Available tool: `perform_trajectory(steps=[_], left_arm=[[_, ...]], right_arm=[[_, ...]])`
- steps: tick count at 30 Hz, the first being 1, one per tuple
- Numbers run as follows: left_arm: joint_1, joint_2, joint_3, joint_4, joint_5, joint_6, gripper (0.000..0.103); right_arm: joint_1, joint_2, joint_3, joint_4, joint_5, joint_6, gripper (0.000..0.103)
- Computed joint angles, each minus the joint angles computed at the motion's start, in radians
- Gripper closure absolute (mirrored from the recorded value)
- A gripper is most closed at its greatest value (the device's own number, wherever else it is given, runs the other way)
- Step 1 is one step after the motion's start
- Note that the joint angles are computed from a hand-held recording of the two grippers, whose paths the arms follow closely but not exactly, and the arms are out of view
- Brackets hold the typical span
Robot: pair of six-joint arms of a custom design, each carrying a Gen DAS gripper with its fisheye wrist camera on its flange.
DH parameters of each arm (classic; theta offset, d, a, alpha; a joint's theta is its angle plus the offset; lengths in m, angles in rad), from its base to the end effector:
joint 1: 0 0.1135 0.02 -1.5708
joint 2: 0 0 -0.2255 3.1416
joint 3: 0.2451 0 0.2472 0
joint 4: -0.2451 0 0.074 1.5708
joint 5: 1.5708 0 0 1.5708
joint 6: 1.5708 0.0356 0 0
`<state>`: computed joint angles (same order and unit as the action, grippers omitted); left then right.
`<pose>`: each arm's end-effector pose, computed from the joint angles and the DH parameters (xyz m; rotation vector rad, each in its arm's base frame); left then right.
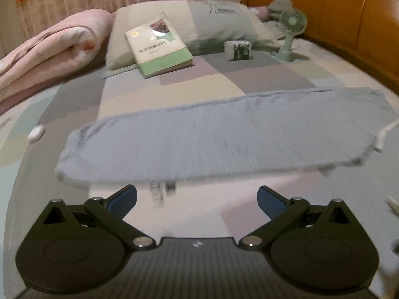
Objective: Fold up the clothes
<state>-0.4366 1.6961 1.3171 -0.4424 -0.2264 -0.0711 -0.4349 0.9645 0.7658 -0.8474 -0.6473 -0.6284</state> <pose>0.3361 -0.1480 0.2247 0.3256 2.3428 0.0266 0.1811 -0.0605 0.2217 -0.4380 2.3204 0.3598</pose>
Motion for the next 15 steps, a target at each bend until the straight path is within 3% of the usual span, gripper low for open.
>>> perform_trajectory(steps=[3,7,13,15], left_arm=[[0.012,0.252,0.232,0.005,0.003,0.013,0.001],[0.028,0.437,0.383,0.008,0.045,0.026,0.001],[0.081,0.335,0.126,0.163,0.141,0.013,0.000],[0.079,0.308,0.121,0.115,0.118,0.033,0.000]], right_arm=[[-0.010,0.069,0.018,0.045,-0.008,0.007,0.000],[0.016,0.147,0.022,0.113,0.021,0.041,0.000],[0.019,0.234,0.079,0.126,0.017,0.080,0.000],[0.023,0.252,0.099,0.128,0.022,0.089,0.000]])
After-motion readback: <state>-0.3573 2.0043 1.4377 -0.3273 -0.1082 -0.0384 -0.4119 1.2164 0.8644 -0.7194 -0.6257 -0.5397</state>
